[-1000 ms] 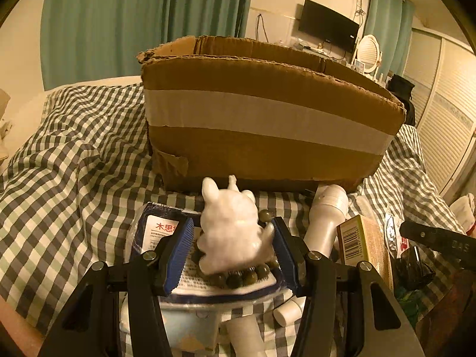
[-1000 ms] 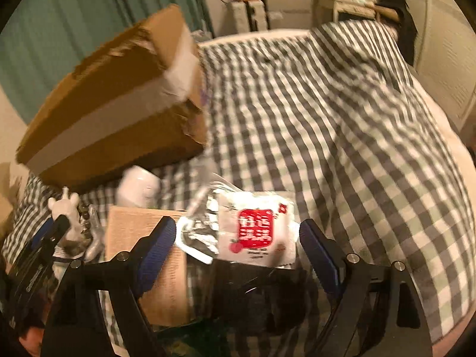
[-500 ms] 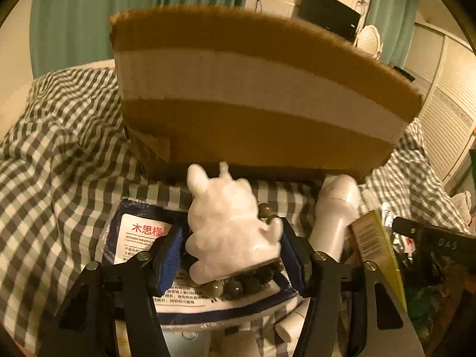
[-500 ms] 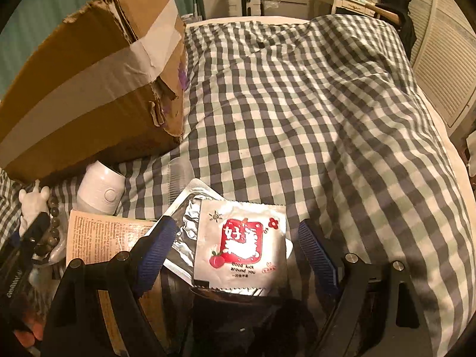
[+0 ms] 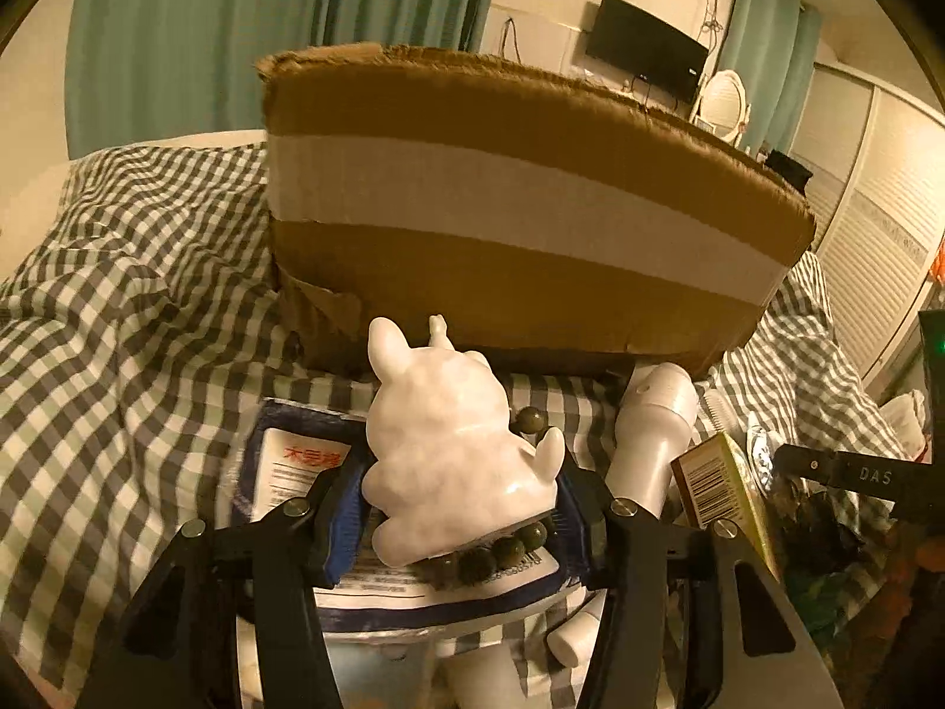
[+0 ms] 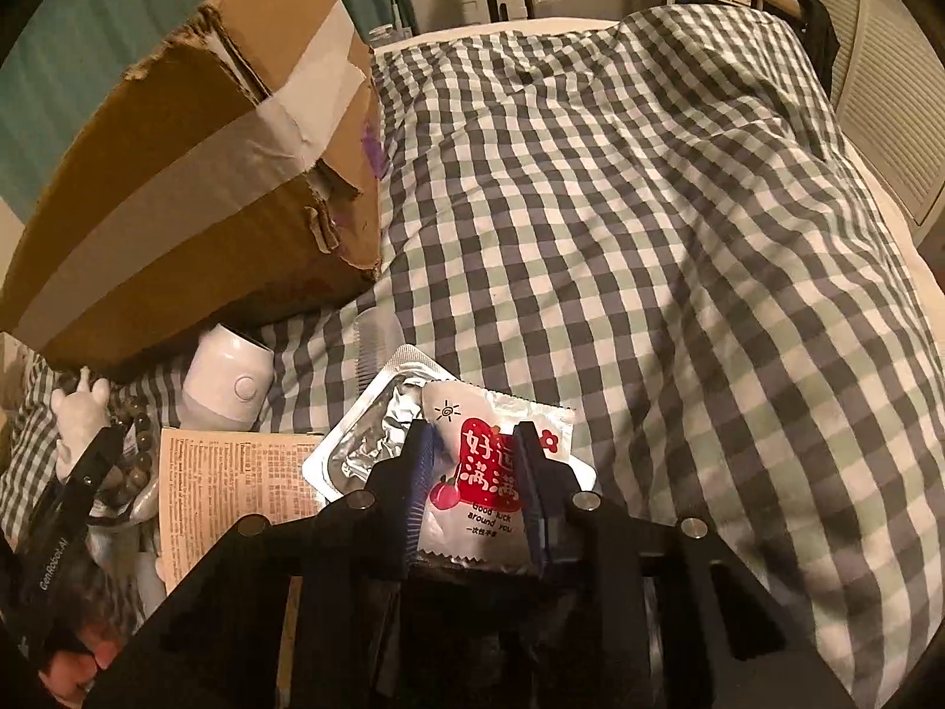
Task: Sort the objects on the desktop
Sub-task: 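Grasp and lift the dark tinted plastic cup with the right tool while the left tool holds the rabbit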
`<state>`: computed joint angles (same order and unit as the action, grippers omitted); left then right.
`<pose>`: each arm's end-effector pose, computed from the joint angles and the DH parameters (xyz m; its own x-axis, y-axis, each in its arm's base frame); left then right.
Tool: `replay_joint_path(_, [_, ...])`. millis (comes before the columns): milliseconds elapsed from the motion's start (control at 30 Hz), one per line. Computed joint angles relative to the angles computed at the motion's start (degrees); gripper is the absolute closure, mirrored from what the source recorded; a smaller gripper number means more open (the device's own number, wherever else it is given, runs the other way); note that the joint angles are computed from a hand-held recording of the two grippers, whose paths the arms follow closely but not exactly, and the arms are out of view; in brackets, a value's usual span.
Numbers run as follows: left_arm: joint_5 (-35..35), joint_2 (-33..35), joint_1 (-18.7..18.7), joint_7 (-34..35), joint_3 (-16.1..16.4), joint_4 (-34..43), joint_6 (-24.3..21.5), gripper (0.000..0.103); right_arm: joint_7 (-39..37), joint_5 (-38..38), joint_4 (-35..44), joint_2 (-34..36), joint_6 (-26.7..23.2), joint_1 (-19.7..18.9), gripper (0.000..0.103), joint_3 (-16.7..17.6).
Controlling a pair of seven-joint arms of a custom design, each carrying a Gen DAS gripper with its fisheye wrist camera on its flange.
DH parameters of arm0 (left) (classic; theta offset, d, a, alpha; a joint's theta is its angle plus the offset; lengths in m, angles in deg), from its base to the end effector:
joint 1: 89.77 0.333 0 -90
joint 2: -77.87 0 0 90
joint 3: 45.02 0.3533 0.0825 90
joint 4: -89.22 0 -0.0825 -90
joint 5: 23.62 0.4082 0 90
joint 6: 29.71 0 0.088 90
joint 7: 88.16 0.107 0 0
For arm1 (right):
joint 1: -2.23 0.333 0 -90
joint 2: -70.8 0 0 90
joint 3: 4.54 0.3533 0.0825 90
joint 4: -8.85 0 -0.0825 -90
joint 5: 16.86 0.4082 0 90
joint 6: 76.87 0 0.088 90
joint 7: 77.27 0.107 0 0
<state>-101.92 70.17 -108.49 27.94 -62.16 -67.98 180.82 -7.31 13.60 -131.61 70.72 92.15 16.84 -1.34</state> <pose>0.3658 -0.1072 0.3597 0.3270 -0.9261 0.1880 -0.6003 -0.3572 -0.7155 0.5123 0.1294 0.3671 0.2029 -0.9645 -0.1690 -0.8717 -0.0993 -0.4799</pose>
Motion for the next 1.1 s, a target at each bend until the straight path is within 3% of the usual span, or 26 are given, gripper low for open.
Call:
replay_joint_path(167, [-0.2, -2.0, -0.1, -1.0, -0.1, -0.9, 0.6, 0.048, -5.4, 3.5, -1.6, -2.7, 1.2, 1.5, 0.089, -0.6])
replay_joint_path(367, [-1.1, -3.2, -0.5, 0.1, -0.8, -1.1, 1.9, 0.048, -6.1, 4.2, -1.0, -4.1, -0.6, 2.7, 0.090, -2.6])
replay_joint_path(500, [-1.8, -4.2, -1.0, 0.3, -0.8, -1.5, 1.6, 0.048, -4.6, -0.2, -1.6, -5.3, -1.9, 2.7, 0.090, -2.4])
replay_joint_path(533, [-2.0, -4.3, -1.1, 0.3, -0.8, -1.5, 1.6, 0.048, -4.0, -2.2, -1.8, -6.0, -3.1, 2.7, 0.086, -2.5])
replay_joint_path(633, [-2.2, -5.6, -1.1, 0.1, -0.6, -2.3, 0.8, 0.048, -0.5, -7.5, -4.7, -8.9, -2.8, 2.9, 0.036, -2.4])
replay_joint_path(867, [-3.7, -7.4, -1.1, 1.0, -0.9, -3.5, 0.8, 0.048, 16.4, -25.9, -4.7, -8.0, -8.6, -0.4, 0.035, -1.0])
replay_joint_path(1100, [-5.5, -9.7, -1.9, 2.5, -1.0, -4.6, 1.6, 0.048, 26.4, -39.5, -2.7, -5.0, -12.1, -1.3, 0.033, 0.1])
